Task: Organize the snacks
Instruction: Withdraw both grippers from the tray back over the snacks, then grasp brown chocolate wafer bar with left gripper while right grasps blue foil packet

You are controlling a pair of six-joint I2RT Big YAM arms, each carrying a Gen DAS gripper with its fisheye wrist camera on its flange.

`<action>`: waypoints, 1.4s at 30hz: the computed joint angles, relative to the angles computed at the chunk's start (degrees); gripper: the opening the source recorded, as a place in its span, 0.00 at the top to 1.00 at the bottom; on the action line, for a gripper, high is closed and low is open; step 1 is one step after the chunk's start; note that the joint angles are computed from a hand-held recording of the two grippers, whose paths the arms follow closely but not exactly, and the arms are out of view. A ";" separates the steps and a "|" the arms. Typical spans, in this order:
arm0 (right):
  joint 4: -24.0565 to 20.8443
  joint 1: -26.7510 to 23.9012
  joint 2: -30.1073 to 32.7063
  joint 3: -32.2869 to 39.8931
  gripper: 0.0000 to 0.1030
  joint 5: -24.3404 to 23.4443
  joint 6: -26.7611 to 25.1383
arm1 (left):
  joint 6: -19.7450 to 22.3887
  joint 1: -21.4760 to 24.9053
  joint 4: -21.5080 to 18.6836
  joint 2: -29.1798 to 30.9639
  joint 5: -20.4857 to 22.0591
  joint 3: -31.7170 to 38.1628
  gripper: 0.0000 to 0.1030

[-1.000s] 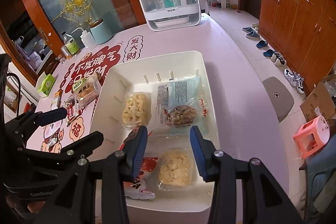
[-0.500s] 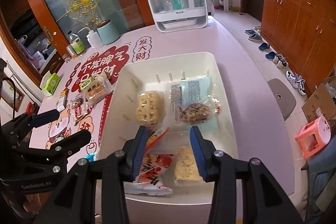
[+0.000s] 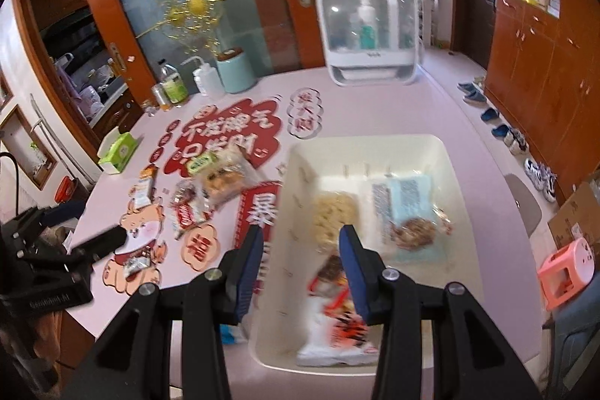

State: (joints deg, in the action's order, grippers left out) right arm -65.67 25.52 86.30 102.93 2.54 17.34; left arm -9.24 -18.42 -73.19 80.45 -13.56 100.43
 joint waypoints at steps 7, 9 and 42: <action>-1.80 7.00 4.67 5.88 0.59 2.21 1.99 | 6.31 10.84 1.83 -2.31 2.33 -1.47 0.12; -2.65 8.80 6.06 7.00 0.59 2.41 2.41 | 8.42 13.72 2.30 -2.23 3.58 -2.10 0.12; -9.64 15.53 16.77 0.30 0.58 5.36 11.63 | 37.94 24.12 3.99 9.30 18.50 -18.95 0.12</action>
